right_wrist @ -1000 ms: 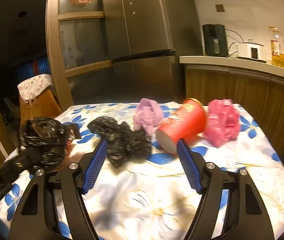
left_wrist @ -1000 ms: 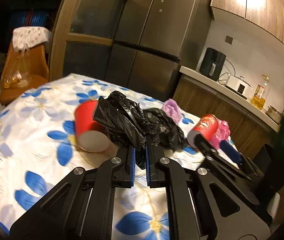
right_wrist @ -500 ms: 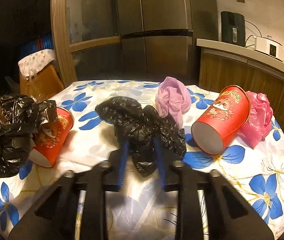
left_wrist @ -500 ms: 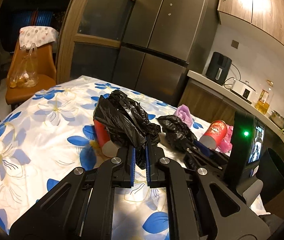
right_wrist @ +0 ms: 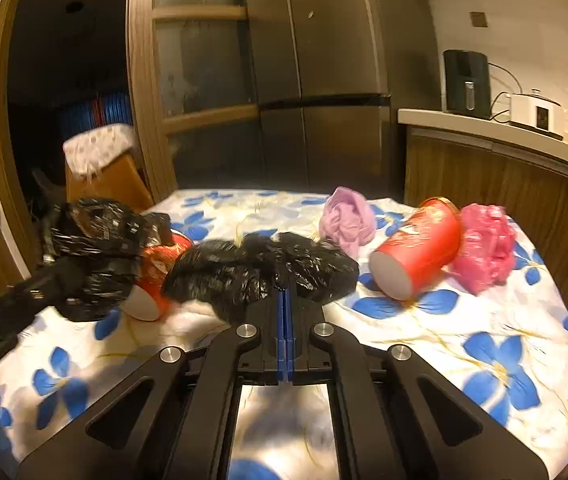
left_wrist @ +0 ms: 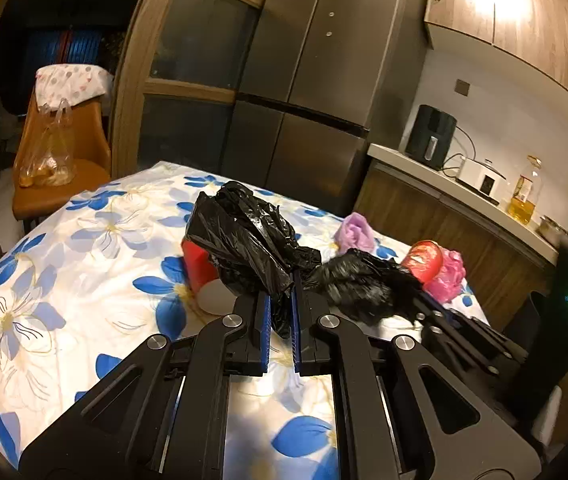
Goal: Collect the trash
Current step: 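Grasp a black plastic bag with left tool while right tool grasps another, then carry both black bags over the black trash bin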
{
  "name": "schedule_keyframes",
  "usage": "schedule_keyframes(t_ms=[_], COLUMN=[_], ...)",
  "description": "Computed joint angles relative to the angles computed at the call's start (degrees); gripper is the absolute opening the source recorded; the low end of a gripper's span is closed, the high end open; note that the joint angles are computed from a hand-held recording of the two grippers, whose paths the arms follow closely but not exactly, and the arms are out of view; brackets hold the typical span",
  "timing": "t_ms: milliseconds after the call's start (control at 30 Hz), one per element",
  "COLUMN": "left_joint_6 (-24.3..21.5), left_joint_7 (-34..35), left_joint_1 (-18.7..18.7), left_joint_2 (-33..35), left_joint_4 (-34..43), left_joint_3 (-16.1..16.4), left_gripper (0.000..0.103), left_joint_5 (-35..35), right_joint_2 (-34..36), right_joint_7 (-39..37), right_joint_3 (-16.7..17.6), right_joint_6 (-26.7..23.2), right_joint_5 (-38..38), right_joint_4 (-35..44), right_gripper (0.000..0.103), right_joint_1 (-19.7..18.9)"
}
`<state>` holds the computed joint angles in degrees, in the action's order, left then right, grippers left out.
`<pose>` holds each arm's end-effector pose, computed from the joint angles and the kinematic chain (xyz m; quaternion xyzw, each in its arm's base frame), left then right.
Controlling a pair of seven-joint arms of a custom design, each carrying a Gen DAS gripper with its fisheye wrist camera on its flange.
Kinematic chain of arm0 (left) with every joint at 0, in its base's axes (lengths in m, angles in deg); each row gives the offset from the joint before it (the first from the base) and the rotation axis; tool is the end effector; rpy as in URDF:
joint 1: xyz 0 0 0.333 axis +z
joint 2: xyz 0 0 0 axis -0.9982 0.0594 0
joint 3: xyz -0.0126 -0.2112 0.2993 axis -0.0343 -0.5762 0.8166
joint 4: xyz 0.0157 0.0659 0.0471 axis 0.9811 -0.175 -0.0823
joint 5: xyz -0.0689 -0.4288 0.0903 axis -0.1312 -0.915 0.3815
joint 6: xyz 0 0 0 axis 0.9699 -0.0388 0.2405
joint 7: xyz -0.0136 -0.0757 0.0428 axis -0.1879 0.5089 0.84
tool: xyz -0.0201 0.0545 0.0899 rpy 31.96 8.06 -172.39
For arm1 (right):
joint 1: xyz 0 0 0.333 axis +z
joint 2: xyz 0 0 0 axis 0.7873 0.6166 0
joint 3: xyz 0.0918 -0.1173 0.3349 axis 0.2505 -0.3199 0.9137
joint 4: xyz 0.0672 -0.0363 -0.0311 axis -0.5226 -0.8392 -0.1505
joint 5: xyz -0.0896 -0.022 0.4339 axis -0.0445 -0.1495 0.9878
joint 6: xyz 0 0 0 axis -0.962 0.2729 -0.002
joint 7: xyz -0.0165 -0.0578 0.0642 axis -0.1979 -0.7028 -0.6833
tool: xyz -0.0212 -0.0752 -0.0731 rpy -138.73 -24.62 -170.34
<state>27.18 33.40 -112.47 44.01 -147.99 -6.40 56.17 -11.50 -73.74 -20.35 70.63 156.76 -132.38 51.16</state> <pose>0.5292 -0.3551 0.4252 -0.8024 0.2490 -0.2987 0.4527 0.6723 0.0398 0.4123 -0.8032 0.2540 -0.0950 0.5304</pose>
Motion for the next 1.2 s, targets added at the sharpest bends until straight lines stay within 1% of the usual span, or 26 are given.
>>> schedule_keyframes(t_ms=[167, 367, 500, 700, 933, 1133, 1200], left_joint_6=[-1.27, -1.97, -2.12, -0.87, 3.01, 6.61, 8.49], left_joint_7=[1.15, 2.97, 4.59, 7.58, 11.8, 15.45, 16.77], left_joint_1=[-1.22, -3.27, -4.8, -6.88, -8.72, -9.85, -10.0], left_joint_2=[1.12, 3.18, 4.86, 8.23, 12.33, 15.71, 17.04], left_joint_4=[1.93, 4.94, 7.48, 12.39, 18.42, 23.83, 26.12], left_joint_3=[-0.47, -0.58, -0.29, 0.81, 2.98, 5.26, 6.09], left_gripper=[0.007, 0.007, 0.007, 0.007, 0.007, 0.007, 0.007], left_joint_5=[0.75, 1.37, 2.16, 3.83, 5.31, 6.52, 7.12], right_joint_2=[-1.84, -2.88, -3.31, -2.5, -0.13, 1.66, 2.47], right_joint_7=[0.02, 0.49, 0.3, 0.56, 2.42, 3.23, 3.43], right_joint_3=[-1.54, -3.53, -4.48, -5.48, -5.45, -4.82, -4.59], right_joint_6=[-3.2, -5.71, -6.35, -6.72, -5.51, -3.15, -2.13], right_joint_5=[1.45, 2.84, 3.85, 5.51, 7.29, 9.66, 10.8], right_joint_4=[-1.04, -1.59, -1.78, -0.25, 3.34, 6.18, 7.5], right_gripper=[0.001, 0.001, 0.001, 0.001, 0.001, 0.001, 0.001], right_joint_1=[-2.19, -4.67, -6.13, -8.35, -10.7, -12.15, -12.67])
